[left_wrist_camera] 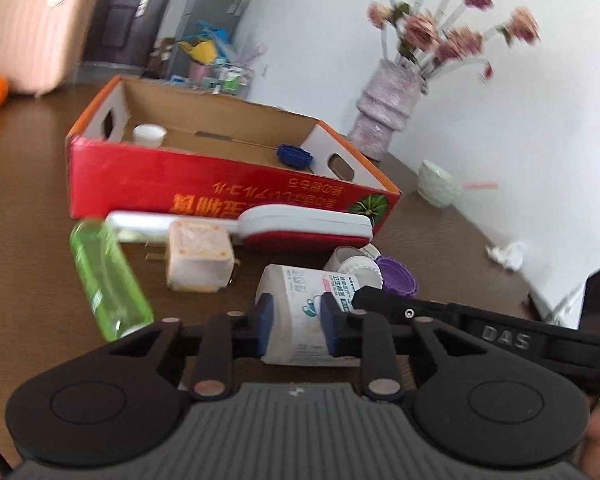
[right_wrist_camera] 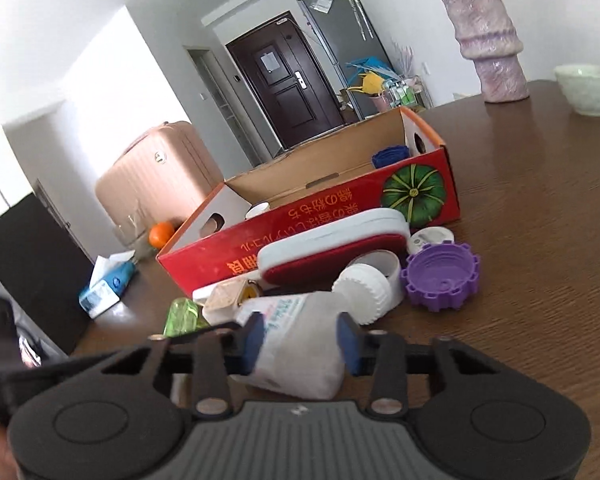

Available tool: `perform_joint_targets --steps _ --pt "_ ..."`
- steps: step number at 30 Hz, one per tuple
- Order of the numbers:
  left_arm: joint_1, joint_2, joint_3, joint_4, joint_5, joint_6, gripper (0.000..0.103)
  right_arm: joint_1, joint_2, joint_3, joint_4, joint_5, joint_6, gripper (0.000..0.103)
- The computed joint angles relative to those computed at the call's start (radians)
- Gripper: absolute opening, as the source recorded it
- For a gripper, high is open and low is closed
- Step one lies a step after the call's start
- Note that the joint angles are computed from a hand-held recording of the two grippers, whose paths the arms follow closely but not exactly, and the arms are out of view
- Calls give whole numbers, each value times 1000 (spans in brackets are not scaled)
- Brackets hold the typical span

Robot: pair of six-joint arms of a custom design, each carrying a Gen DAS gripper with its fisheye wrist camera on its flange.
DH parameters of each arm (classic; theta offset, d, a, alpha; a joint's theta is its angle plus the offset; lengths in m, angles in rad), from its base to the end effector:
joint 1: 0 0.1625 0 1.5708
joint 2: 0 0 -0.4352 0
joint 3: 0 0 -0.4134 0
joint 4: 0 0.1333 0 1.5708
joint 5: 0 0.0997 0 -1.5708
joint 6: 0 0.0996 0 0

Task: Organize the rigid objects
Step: 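Grasp the white pill bottle with the left tool, then carry the white pill bottle into the red box and open the left tool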

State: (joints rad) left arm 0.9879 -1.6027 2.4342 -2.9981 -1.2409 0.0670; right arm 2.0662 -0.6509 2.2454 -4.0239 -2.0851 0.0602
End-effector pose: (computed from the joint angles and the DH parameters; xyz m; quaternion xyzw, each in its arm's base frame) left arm -0.0820 -0.4251 0.2700 0.2554 0.9090 -0.3200 0.0779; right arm 0.2963 -0.3710 0.0317 0.0865 -0.8815 0.4505 0.1120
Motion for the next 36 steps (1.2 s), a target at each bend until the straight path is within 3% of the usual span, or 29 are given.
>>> perform_joint_targets --steps 4,12,15,18,20,22,23,29,32,34,36 --pt "-54 -119 62 78 45 -75 18 4 -19 40 -4 23 75 18" --pt "-224 -507 185 411 140 -273 18 127 -66 170 46 -3 216 18" --pt "-265 -559 199 467 175 -275 18 160 -57 174 44 -31 214 18" --pt "-268 -571 203 489 177 -303 19 154 -44 185 9 -10 233 19" --pt "-256 -565 204 487 181 -315 26 156 -43 187 8 -12 240 20" --pt "-258 -566 213 478 222 -352 59 158 -43 190 7 -12 242 20" --pt "-257 -561 215 469 238 -364 60 159 -43 192 2 -13 245 20" --pt "-183 -498 187 421 158 -325 55 141 -38 199 -32 2 242 22" --pt "-149 -470 182 377 106 -339 43 123 -39 203 -31 34 243 21" --pt "-129 -460 176 358 57 -333 24 118 -44 201 -15 50 236 20" --pt "-153 -471 180 374 82 -345 21 128 -50 194 7 31 220 17"
